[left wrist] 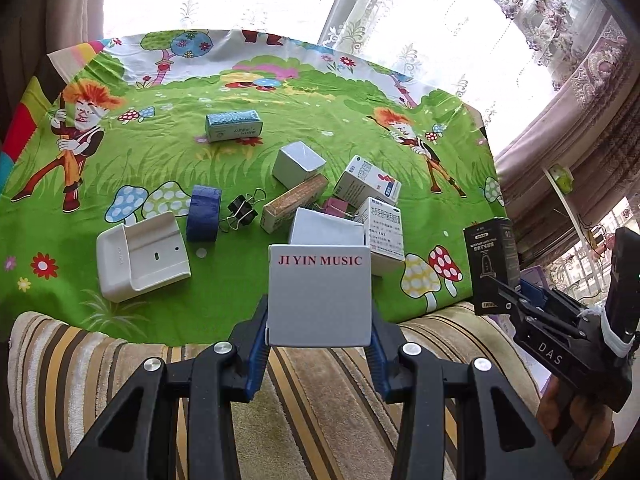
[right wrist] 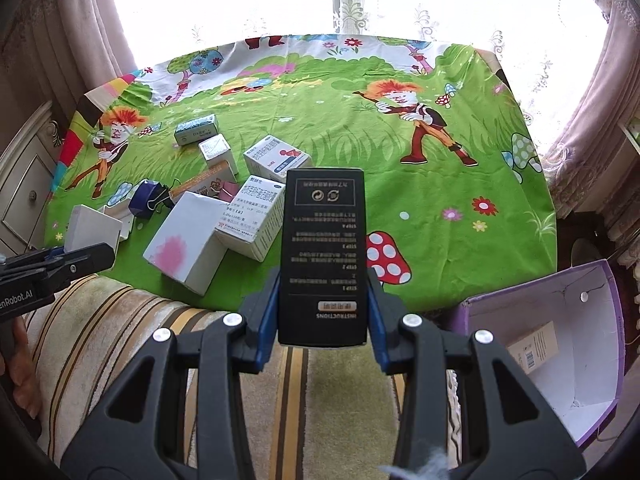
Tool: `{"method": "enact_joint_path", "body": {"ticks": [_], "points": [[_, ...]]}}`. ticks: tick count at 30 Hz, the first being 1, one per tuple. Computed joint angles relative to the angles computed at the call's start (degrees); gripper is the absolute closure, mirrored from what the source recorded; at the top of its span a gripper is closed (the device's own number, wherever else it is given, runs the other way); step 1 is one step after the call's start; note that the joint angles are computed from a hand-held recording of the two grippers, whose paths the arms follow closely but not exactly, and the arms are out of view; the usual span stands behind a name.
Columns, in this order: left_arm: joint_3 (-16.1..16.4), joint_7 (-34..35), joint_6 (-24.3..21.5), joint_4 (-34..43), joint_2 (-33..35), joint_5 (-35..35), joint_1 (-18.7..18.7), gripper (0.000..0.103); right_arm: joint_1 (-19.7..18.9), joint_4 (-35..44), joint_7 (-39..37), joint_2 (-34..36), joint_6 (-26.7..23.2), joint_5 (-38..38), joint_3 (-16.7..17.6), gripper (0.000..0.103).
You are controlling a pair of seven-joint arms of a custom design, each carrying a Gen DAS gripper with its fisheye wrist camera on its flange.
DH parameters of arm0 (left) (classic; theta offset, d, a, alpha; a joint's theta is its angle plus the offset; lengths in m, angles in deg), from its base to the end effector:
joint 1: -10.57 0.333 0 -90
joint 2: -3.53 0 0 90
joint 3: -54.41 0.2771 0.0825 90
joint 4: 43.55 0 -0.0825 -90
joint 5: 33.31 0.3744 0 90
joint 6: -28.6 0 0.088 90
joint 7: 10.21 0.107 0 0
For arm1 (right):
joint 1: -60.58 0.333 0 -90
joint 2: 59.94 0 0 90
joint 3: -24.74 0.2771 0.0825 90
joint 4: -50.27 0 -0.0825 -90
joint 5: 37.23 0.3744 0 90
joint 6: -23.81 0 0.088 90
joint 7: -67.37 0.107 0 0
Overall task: Organize rigid objects
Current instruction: 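Carry both boxes over the purple storage box and open both grippers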
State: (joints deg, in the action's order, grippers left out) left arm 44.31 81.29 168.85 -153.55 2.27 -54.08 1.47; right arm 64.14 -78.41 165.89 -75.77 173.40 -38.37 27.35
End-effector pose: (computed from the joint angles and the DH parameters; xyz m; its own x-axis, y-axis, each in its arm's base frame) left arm 0.5554 -0.1945 0.5243 -0.2231 -0.9209 0.3196 -0.8736 0.0435 -0.4846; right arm 0.5122 0.0572 0.5195 -0.0055 -0.9983 -0.0581 -0.8024 0.0391 -0.5955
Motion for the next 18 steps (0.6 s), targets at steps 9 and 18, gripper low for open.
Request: {"method": "enact_joint_path", "body": {"ticks": [9,18], "points": [[-2.54,3.36,-2.6,3.08,1.2,-4.64,-3.4,0.06,-2.26,-5.53,-1.73,-6.3,1.4,2.18,-1.24,0.06],[-5.17,3.25,-6.65,9.48,5.77,-3.99,-6.07,0.06,-7.36,-10.08,-2.34,-11.47,1.41,2.25,-2.82,0.06]]}}
